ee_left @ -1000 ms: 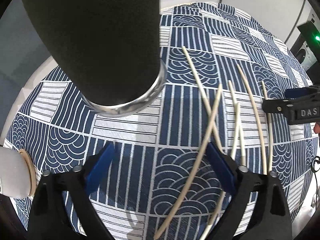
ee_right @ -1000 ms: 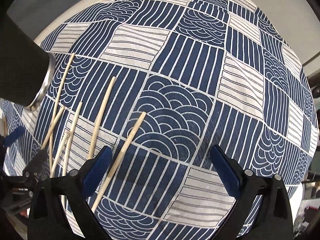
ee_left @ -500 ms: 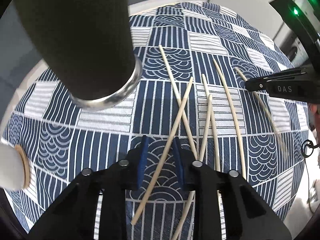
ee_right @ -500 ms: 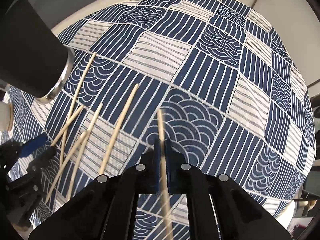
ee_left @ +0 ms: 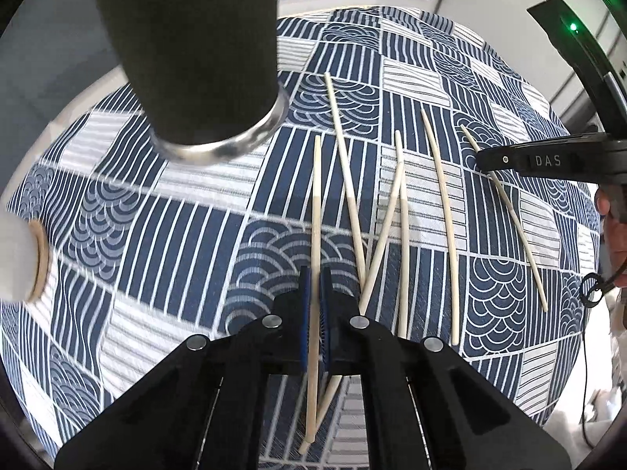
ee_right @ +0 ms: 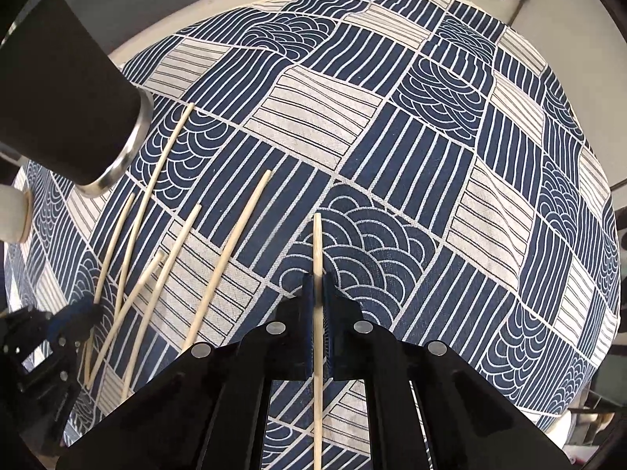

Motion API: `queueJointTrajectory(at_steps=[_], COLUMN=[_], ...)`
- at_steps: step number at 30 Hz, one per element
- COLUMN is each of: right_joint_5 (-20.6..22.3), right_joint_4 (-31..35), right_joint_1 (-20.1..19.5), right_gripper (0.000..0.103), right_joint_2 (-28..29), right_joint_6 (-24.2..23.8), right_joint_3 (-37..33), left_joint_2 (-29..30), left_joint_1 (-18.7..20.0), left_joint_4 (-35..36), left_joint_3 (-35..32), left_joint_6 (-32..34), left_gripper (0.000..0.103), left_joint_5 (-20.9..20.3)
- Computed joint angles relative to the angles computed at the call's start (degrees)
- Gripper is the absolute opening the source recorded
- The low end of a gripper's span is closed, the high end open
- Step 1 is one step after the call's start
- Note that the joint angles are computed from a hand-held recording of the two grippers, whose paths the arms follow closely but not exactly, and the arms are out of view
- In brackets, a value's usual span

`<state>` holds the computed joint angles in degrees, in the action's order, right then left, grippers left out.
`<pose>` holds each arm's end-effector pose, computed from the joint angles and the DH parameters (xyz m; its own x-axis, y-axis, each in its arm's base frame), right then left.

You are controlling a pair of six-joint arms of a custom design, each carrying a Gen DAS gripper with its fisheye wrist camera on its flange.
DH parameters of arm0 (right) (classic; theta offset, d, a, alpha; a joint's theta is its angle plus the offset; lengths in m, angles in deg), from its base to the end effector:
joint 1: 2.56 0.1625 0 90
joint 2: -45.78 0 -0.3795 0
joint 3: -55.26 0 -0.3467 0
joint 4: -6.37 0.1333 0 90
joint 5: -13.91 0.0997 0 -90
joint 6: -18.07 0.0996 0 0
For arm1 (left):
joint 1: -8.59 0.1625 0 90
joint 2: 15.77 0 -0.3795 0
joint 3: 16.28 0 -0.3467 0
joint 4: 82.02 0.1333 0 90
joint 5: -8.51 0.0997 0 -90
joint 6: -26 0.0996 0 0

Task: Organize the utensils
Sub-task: 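Close the right gripper on a chopstick while the left gripper grasps another, then lift both held chopsticks and carry them over the black cup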

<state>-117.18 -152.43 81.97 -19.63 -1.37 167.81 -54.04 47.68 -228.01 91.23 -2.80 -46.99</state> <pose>0.0185 -0.5182 0.2205 -0.7152 -0.0124 0.6989 -0.1585 0.9767 -0.1448 -0.2677 -0.4619 -0.0294 -0.7310 0.3366 -0.5936 0.4602 0.8854 -0.0648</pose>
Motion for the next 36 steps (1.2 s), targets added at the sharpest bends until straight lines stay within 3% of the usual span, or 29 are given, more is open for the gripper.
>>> queueJointTrajectory(at_steps=[6,10,16,21,23,30,36], right_joint_5=[1.06,2.93,6.37,9.57,10.05,18.90,30.46], right_joint_4=[4.26,6.62,9.22,11.63,8.86,14.08,17.76], right_joint_1=[-0.42,-0.88,-0.06,1.82,2.88,5.99,6.92], right_gripper=[0.005,0.004,0.005,0.005,0.005,0.005,0.005], right_joint_2=[-0.39,-2.05,-3.69,-3.03,-2.86,-3.40,-2.53], right_joint_6=[-0.76,-1.10,-3.95,-8.64,-10.85,-16.07,-20.01], right_joint_3=[-2.37,-3.85,-7.32,-10.90,-9.97,-15.84,-21.01], left_joint_2=[-2.95,-5.22,-8.99,-11.64,-13.18,-16.84,-17.10], left_joint_1=[-0.32,-1.14,-2.07,-3.09,-3.68,-6.64,-8.90], left_joint_4=[-1.45,0.70,2.42,3.55,6.40,13.63,8.63], left_joint_3=[4.01,5.99,8.80,10.31,10.04,7.47,6.21], left_joint_6=[-4.90,-8.45,-16.14,-25.11,-28.86,-38.92,-40.57], left_gripper=[0.005,0.005,0.005,0.005,0.005,0.005,0.005], left_joint_5=[-1.82,-0.56,2.45,7.59,9.30,14.77,21.39])
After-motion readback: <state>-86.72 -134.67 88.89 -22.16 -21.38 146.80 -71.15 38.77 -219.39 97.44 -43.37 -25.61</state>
